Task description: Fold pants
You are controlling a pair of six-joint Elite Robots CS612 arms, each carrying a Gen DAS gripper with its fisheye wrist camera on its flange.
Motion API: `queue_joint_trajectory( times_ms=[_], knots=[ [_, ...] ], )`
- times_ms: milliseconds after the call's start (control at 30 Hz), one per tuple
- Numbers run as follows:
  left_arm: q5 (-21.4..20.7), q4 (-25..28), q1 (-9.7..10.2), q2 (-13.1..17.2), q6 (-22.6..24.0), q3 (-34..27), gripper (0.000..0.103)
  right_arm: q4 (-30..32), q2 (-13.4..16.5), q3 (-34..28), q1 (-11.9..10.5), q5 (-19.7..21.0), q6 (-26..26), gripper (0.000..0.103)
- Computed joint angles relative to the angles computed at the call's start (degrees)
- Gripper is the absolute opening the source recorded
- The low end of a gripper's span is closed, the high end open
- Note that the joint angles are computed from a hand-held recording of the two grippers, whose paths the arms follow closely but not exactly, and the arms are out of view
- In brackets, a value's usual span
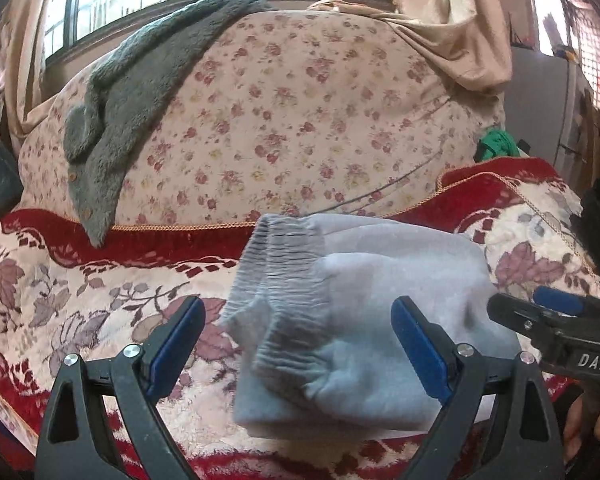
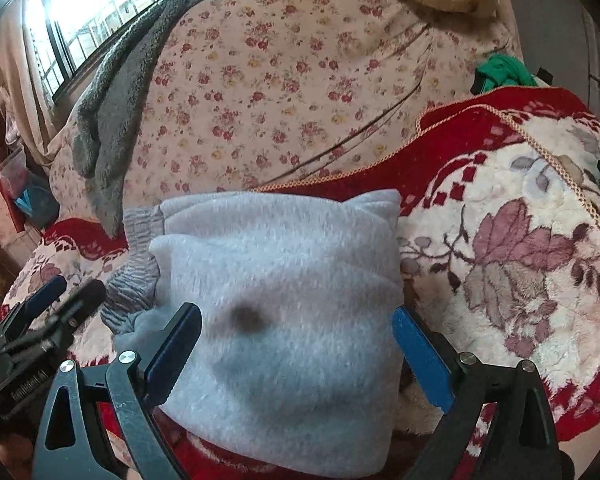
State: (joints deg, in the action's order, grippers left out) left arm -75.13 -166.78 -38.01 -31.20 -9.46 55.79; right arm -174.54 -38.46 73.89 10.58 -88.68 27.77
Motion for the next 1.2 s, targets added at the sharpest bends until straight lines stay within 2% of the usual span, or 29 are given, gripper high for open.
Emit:
queue_joint_trajectory(
  times_ms=[133,600,1200],
  knots=[
    [-1.13,0.00,-0.10,0.27,-0.32,-0.67,0.094,0.66,-0.21,-0.02,0.25,-2.45,-0.92,0.099],
    [0.26,1.71,-0.15,1.25,-1.03,-2.34,0.094,1.12,0.39,-0.86,0.34,-1.52,-1.22,0.099],
    [-0.54,2.89,0.03,1.83,-1.49,-3.56,0.094,1.84,0.39,-1.05,0.22,-0.87,-1.58,0.099]
  ],
)
